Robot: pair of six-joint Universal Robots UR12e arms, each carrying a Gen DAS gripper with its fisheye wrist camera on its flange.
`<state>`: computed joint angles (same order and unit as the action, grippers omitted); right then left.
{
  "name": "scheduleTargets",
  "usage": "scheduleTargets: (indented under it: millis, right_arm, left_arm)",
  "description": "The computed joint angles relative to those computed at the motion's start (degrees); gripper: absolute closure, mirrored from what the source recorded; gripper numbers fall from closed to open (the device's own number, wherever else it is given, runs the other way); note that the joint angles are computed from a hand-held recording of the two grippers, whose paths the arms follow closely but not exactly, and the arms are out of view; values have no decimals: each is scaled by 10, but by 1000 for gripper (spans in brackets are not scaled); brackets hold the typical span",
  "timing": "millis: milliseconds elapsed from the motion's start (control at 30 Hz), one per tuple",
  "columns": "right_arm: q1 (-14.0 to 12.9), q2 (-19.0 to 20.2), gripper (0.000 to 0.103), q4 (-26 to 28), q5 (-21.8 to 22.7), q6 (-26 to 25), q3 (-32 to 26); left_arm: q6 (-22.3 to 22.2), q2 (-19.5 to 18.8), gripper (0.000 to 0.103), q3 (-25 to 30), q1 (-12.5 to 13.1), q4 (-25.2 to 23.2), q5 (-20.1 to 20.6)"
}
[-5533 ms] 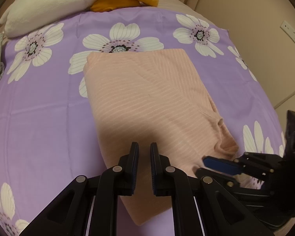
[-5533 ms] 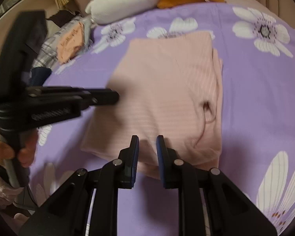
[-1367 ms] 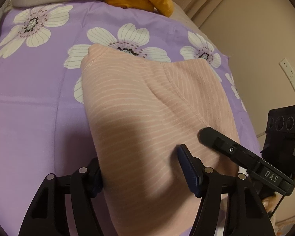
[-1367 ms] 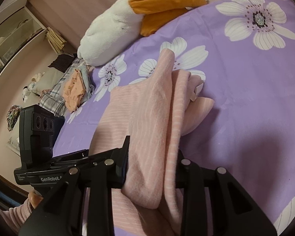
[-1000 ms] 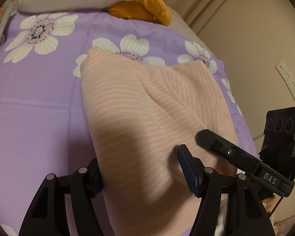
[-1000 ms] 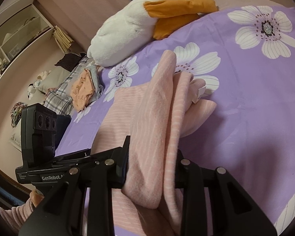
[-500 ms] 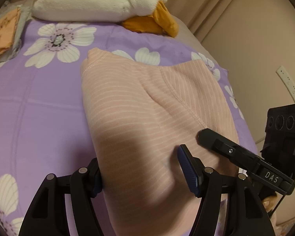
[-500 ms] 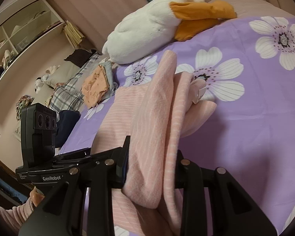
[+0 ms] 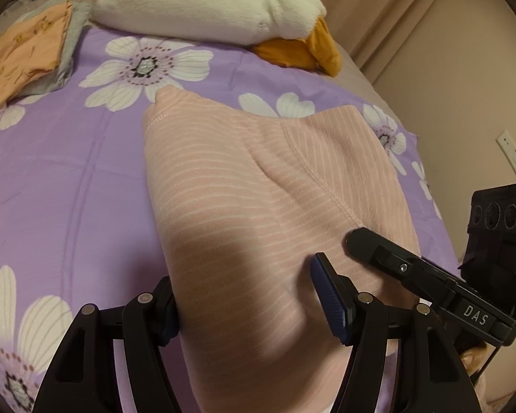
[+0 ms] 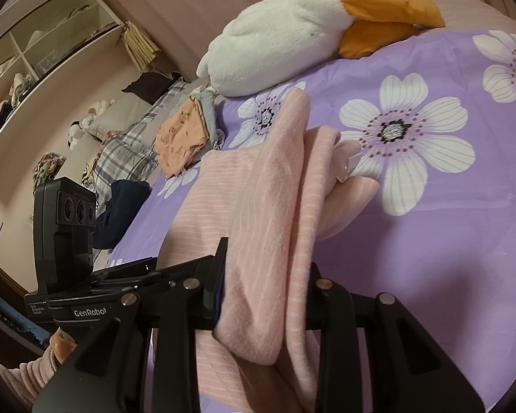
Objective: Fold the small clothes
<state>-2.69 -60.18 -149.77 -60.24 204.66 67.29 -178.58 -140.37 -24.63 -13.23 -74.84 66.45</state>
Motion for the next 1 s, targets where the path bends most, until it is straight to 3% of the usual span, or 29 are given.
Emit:
scheduleTargets:
  millis: [1000]
  right_arm:
    - [5,27,73,45,11,8,-19]
  left_arm:
    - [-4,-28,37,35,2,-47,22]
